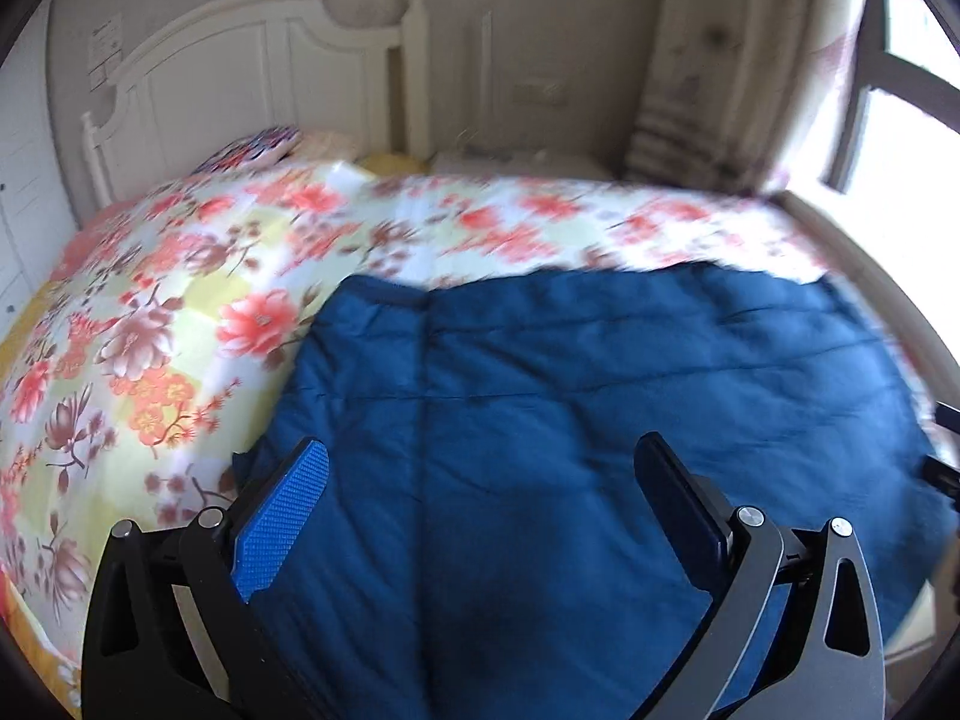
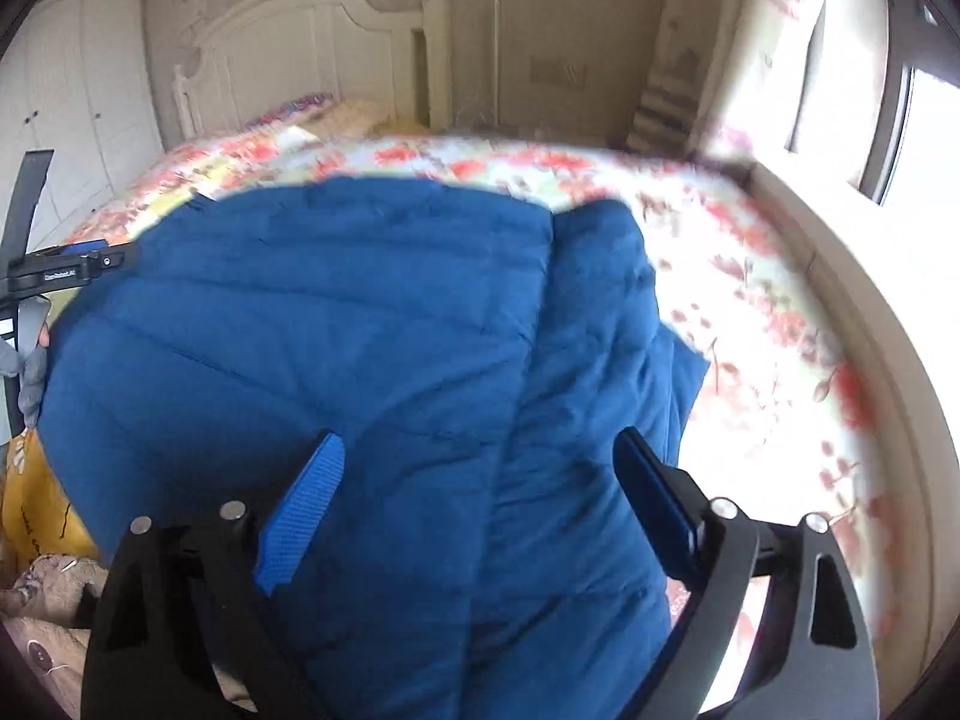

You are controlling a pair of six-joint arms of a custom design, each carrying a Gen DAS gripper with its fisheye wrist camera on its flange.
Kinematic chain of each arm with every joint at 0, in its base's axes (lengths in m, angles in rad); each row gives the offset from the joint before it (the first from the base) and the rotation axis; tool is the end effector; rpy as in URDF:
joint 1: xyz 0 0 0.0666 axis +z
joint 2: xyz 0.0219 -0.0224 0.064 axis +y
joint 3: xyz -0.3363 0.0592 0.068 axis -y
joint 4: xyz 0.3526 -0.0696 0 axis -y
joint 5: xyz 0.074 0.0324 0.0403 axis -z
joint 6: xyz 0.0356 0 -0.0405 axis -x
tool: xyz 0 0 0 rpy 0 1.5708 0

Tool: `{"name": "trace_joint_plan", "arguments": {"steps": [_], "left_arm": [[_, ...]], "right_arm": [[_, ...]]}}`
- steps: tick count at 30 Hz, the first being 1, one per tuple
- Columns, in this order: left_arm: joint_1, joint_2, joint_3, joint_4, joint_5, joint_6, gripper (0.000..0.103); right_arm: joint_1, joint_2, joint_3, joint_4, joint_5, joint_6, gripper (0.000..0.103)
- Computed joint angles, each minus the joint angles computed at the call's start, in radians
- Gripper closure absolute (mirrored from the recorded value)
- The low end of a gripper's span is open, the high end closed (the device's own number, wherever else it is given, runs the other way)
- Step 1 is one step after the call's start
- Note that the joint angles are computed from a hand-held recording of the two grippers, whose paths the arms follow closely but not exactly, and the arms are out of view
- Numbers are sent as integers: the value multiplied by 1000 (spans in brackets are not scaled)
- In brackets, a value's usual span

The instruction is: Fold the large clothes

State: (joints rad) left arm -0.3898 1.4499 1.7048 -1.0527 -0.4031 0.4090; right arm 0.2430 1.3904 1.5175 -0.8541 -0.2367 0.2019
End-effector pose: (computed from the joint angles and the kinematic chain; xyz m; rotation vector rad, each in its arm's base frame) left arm 0.4348 -0.1639 0.4850 -0.2117 2.2807 0.0684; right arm 0.4438 0.1182 0.4460 -0.6237 2.2039 0.2930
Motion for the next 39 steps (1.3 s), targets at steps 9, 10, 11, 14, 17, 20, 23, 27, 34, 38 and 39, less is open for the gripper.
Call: {"name": "trace_joint_plan", "arguments": {"steps": [9, 10, 11, 14, 17, 20, 23, 27, 34, 38, 39], "left_arm": [[-196, 56, -87, 53, -122, -62, 4], [-201, 37, -131, 108, -137, -82, 4], [-201, 29, -141, 113, -132, -92, 4], [-181, 25, -98, 35, -64, -61, 4], [-169, -34, -116, 37, -83, -29, 4], [-112, -56, -128, -9, -91, 40, 4], [-41, -51, -158, -40, -34, 68, 4], [-50, -33, -150, -55, -71, 47, 4], [-46, -49, -174, -41, -66, 38, 4], [-48, -49, -178, -29, -72, 37, 4], [-48, -50, -181, -26, -73, 36, 4]], "right_arm": [[226, 29, -77, 53, 114, 178, 5], [220, 29, -94, 83, 97, 173, 3], [210, 37, -86, 73, 73, 166, 3], [199, 45, -37, 13, 84, 175, 5], [143, -9, -59, 38, 91, 121, 5], [29, 8, -49, 7, 65, 64, 5], [-73, 41, -49, -34, -122, -4, 4], [-86, 13, -54, -17, -109, -28, 5], [-218, -109, -183, -70, -214, -121, 11], [-224, -147, -291, -67, -326, -154, 14], [-224, -157, -317, -53, -358, -169, 15]]}}
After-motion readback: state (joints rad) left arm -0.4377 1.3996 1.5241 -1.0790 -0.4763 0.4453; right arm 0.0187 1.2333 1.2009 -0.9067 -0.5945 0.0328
